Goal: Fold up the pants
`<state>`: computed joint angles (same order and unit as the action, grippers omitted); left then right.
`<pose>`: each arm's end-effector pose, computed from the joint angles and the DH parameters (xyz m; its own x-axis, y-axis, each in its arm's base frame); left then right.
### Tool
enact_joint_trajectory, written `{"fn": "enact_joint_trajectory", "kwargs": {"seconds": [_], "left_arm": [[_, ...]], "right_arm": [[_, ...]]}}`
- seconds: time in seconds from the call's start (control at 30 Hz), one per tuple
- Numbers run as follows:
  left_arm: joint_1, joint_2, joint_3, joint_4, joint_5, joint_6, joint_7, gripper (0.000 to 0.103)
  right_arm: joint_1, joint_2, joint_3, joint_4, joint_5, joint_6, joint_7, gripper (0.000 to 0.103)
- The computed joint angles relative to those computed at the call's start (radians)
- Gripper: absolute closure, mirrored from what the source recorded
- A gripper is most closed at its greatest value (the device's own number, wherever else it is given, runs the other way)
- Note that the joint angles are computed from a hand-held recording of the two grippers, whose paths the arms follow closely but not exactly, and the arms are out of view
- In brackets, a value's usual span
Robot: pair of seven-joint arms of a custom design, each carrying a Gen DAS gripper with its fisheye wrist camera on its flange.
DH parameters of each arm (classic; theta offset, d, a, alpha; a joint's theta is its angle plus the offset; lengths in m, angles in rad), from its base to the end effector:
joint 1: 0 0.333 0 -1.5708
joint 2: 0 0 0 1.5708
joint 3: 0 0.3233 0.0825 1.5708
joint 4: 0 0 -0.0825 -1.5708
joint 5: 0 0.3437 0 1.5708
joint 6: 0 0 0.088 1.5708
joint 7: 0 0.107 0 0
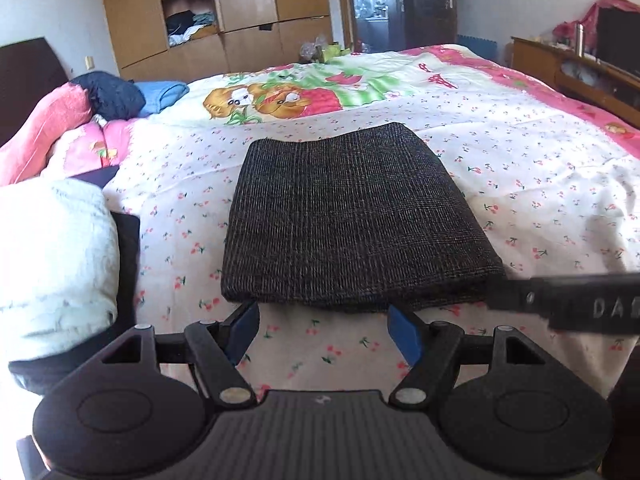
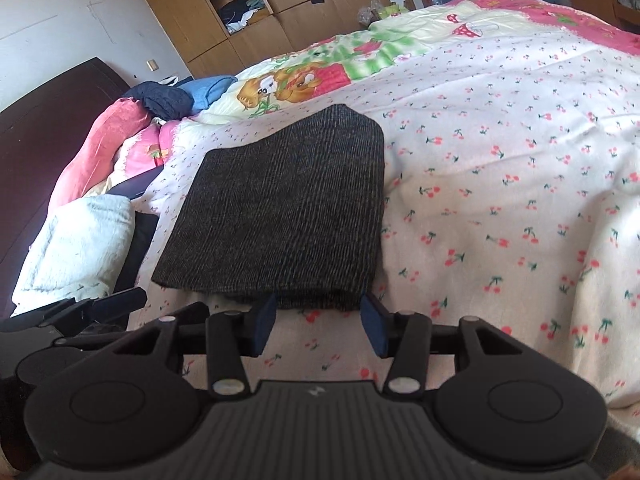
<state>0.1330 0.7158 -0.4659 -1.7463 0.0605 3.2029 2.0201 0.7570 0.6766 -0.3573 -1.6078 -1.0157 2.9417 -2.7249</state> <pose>0.6731 -0.1651 0.3279 -0.5477 -0.8334 -0.0737 -0.5292 0.4133 -0.7410 0.5939 0.3664 0.3264 -0.2873 -0.8764 -0.3866 -0.5786 0.4804 -0.6591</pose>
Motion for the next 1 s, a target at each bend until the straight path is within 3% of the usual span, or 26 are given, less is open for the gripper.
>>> {"fn": "enact_joint_trajectory", "kwargs": {"seconds": [0.17,0.43,0.73,1.0], "left_arm": [[-0.067,-0.018,0.082,-0.026,0.001,0.043,-0.043,0.015],[-0.136,-0.028,0.167,-0.032,0.020,0.085,-0.117,0.004],[-0.112,-0.014,0.141,-0.011,0.050,0.055,-0.142,0.004],[-0.111,0.033,0.135,0.085,0.055,0.027,-0.124,0.004]], "right_arm": [[0.018,0.001,-0.015,0.000,-0.036,-0.007,0.021,0.054],[0.012,-0.003,-0.006,-0.010,-0.086,-0.003,0.082,0.054],[-0.006,-0.003,0.006,-0.009,-0.131,0.013,0.125,0.054],[-0.036,-0.004,0.005,0.012,-0.148,0.007,0.137,0.054]]}}
